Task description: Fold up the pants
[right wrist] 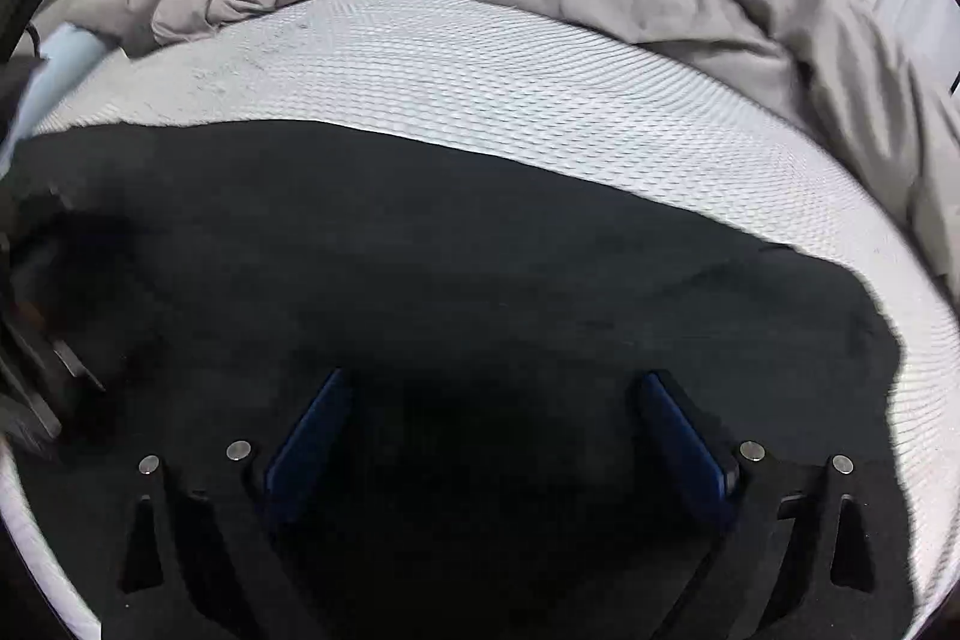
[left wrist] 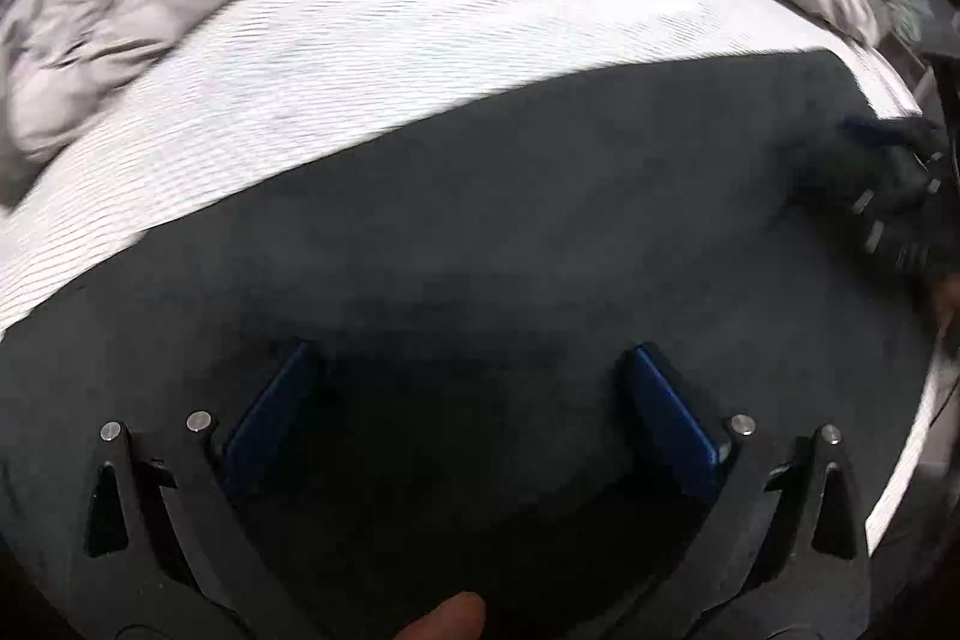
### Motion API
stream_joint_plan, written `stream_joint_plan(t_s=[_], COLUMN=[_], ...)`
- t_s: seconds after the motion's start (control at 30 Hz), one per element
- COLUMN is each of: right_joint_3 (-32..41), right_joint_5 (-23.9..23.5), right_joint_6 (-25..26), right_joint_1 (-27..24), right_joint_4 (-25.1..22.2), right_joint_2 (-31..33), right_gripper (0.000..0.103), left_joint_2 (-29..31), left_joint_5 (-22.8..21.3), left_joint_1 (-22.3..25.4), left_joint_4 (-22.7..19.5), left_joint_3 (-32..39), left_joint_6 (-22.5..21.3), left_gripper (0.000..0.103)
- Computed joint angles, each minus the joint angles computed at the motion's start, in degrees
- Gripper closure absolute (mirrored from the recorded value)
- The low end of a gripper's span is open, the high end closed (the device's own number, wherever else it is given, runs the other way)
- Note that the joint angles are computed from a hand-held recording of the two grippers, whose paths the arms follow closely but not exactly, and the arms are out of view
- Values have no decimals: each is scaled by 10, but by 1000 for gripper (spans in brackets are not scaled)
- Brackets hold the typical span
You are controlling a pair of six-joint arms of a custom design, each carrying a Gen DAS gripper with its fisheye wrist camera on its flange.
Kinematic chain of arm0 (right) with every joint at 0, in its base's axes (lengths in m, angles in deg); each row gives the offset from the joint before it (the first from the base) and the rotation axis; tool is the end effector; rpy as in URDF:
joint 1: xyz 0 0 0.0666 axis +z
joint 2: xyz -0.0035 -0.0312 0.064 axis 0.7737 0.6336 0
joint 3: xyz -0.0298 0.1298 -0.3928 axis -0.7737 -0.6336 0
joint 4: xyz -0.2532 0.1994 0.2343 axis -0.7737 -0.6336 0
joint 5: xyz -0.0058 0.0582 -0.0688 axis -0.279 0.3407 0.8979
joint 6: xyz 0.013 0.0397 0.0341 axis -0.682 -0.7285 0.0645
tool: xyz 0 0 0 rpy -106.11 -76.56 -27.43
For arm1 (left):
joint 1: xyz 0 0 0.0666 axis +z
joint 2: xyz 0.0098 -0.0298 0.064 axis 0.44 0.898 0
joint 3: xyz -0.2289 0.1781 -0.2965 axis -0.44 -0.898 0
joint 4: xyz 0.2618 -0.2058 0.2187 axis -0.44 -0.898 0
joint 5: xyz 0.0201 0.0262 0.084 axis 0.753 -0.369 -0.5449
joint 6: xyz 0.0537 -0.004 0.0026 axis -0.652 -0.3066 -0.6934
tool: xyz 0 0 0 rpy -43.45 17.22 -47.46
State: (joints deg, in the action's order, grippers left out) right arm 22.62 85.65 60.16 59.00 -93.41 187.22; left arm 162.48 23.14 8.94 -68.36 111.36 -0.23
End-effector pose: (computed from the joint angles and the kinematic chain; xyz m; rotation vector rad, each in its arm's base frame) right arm 0.6166 0.0871 0.2767 -0.6060 2.4074 -0.1849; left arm 0.6021 -0.1793 0.2859 -0.2335 2.6166 0.0084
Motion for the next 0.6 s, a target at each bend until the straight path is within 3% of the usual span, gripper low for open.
stream_joint_plan(t_s=[0.03,0.13,0.2,0.33,0.43,0.53,0.6], right_joint_3=[-3,-5,-11,-25,-19,7,39], right_joint_5=[25,99,44,29,-25,-49,-68], right_joint_6=[-7,-17,-43,-60,-42,-24,-36], right_joint_1=[-13,-55,-83,-76,-42,-6,10], right_joint_4=[14,36,38,58,64,39,9], right_joint_2=[-3,-1,-11,-37,-39,-8,20], right_gripper=[4,3,3,3,3,3,3], left_joint_2=[-14,-48,-65,-79,-13,50,88], left_joint_5=[-22,-32,-37,-32,-1,26,-6], left_joint_1=[9,33,37,25,6,3,-1], left_joint_4=[-5,1,2,51,17,-8,-47], left_joint_3=[-19,-64,-82,-70,26,100,143], left_joint_6=[16,57,70,61,33,43,61], left_gripper=[0,0,1,1,1,1,1])
